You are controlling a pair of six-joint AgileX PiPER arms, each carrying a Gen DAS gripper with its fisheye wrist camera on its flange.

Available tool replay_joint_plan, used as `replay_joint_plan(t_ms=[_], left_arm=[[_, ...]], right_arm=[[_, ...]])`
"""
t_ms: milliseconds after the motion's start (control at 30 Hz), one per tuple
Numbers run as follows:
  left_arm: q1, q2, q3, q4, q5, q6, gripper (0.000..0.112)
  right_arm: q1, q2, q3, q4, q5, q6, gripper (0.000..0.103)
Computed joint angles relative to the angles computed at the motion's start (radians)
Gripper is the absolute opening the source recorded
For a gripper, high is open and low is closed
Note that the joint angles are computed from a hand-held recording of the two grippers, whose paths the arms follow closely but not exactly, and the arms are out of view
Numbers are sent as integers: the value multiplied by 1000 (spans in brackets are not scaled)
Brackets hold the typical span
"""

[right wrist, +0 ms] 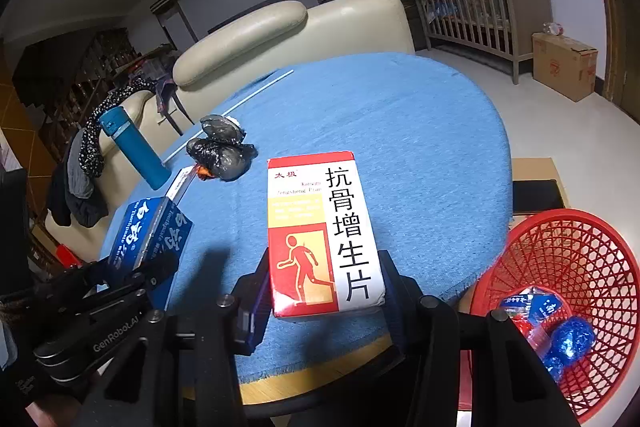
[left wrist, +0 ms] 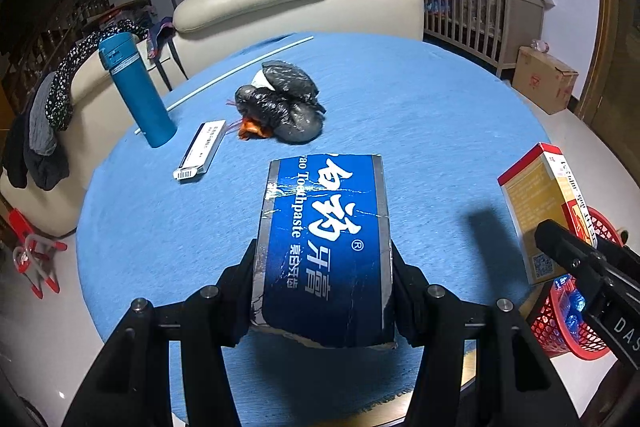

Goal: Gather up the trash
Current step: 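Lift both boxes and carry them over the red mesh basket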

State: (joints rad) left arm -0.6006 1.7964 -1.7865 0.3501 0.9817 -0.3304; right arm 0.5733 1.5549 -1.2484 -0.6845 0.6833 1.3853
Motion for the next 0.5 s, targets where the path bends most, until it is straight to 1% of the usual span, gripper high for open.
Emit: replay_joint_plan(t_ms=[500], left_arm=[[-52,19,-18,10,0,2,58]], right_arm=[[3,-88,90,-65,10,84,51]])
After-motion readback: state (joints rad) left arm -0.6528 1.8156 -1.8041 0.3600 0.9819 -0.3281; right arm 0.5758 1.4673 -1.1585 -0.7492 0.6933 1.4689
